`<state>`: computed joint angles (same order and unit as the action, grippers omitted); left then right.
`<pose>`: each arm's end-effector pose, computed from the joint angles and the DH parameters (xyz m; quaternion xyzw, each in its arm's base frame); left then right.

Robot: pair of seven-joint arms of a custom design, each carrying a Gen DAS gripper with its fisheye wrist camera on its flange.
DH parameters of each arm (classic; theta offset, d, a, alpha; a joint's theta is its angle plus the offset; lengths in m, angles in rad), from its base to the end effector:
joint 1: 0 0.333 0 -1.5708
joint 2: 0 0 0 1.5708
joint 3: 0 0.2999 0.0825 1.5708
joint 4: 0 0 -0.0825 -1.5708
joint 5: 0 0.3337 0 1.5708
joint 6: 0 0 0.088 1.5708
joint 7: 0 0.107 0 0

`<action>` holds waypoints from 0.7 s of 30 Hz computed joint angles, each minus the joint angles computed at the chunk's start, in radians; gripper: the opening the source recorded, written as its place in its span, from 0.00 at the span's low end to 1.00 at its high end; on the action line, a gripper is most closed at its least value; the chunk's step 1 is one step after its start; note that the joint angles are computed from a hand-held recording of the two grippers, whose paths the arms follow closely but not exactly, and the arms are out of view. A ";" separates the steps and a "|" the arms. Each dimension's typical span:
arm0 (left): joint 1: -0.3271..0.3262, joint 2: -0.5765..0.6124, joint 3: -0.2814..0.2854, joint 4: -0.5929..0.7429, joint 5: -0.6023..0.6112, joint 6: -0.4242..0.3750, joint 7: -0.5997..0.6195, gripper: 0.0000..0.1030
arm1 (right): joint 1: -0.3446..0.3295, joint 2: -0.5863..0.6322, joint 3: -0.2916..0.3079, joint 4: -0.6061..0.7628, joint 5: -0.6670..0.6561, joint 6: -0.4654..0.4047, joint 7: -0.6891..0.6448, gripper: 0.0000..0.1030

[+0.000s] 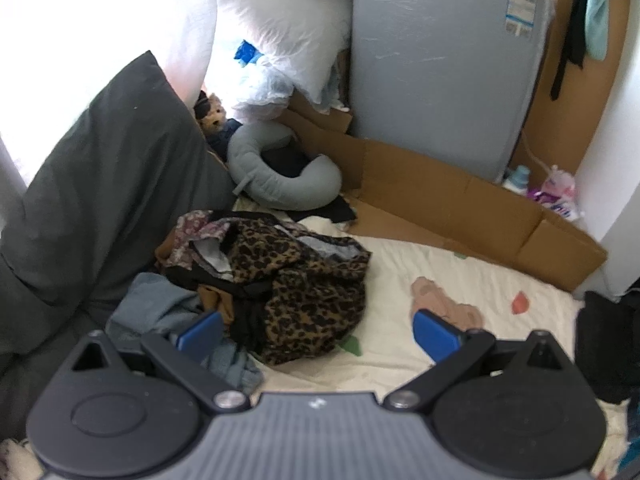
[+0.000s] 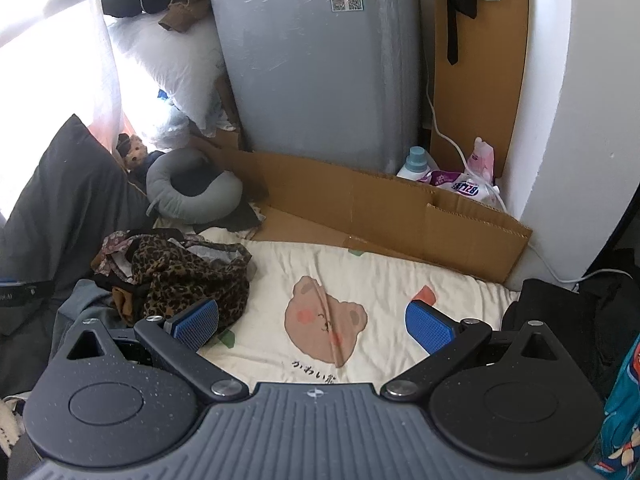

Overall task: Fold clothes
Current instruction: 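Move the left tool toward the leopard-print shorts in the clothes pile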

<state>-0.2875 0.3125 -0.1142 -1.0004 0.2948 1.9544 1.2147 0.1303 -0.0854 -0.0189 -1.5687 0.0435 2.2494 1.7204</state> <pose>0.5713 -0.2031 0.7278 -0.6492 0.6810 -0.2353 0.2439 0.5162 0.0584 0.7341 -0.6383 0.6727 -0.2105 0.3095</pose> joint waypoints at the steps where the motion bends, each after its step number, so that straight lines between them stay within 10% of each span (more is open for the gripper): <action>1: 0.003 0.008 0.001 0.005 -0.003 0.002 -0.001 0.99 | -0.001 0.014 -0.003 0.014 0.010 -0.004 -0.005 1.00; 21: 0.018 0.248 0.044 0.268 -0.084 -0.042 0.016 0.95 | -0.071 0.312 0.035 0.308 0.147 -0.043 -0.203 1.00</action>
<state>-0.2699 0.5609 -0.0706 -0.7326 0.2104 1.9127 1.2310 0.0597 0.2265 0.0163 -1.2603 0.1907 2.2069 1.5175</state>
